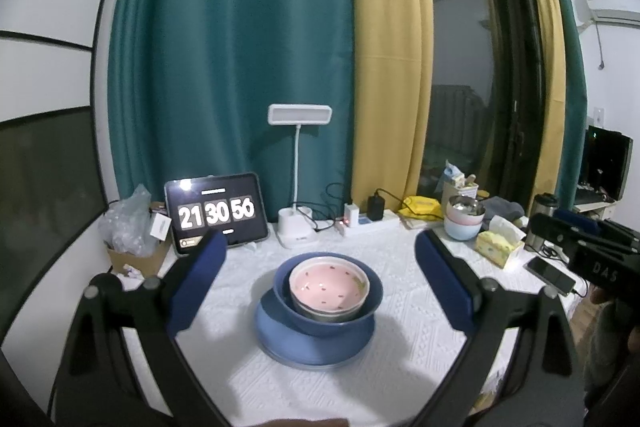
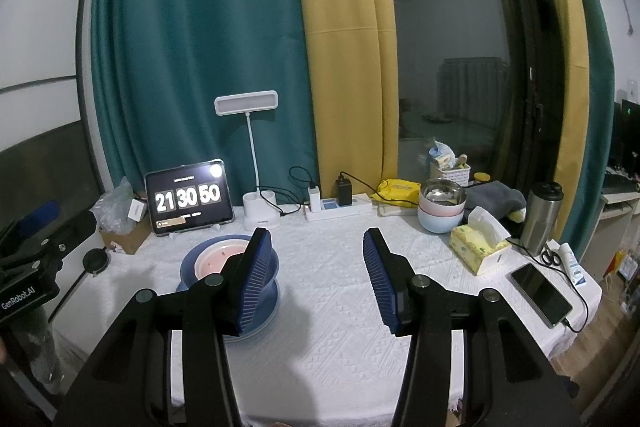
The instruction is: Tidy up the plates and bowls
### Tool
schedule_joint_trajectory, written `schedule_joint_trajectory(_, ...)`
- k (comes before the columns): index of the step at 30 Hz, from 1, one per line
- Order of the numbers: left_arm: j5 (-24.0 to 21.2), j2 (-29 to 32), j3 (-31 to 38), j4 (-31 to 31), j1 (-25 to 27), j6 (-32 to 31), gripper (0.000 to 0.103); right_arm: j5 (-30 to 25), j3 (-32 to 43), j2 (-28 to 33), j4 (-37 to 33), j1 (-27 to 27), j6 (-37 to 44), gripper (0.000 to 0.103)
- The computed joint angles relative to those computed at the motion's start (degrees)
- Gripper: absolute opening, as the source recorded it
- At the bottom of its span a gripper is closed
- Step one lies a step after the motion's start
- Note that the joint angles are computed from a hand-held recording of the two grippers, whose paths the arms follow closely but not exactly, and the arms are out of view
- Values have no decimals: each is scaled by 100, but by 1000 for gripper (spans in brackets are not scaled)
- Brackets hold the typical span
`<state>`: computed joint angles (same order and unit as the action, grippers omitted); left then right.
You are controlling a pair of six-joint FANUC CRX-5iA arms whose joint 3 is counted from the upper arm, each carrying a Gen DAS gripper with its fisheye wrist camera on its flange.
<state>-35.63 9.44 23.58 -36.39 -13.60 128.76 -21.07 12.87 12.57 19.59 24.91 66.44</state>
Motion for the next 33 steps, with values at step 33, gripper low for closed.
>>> schedule_joint_trajectory(33,36,15,-15,-6,-33,54,96,13,14,11,-42,-11,76,51)
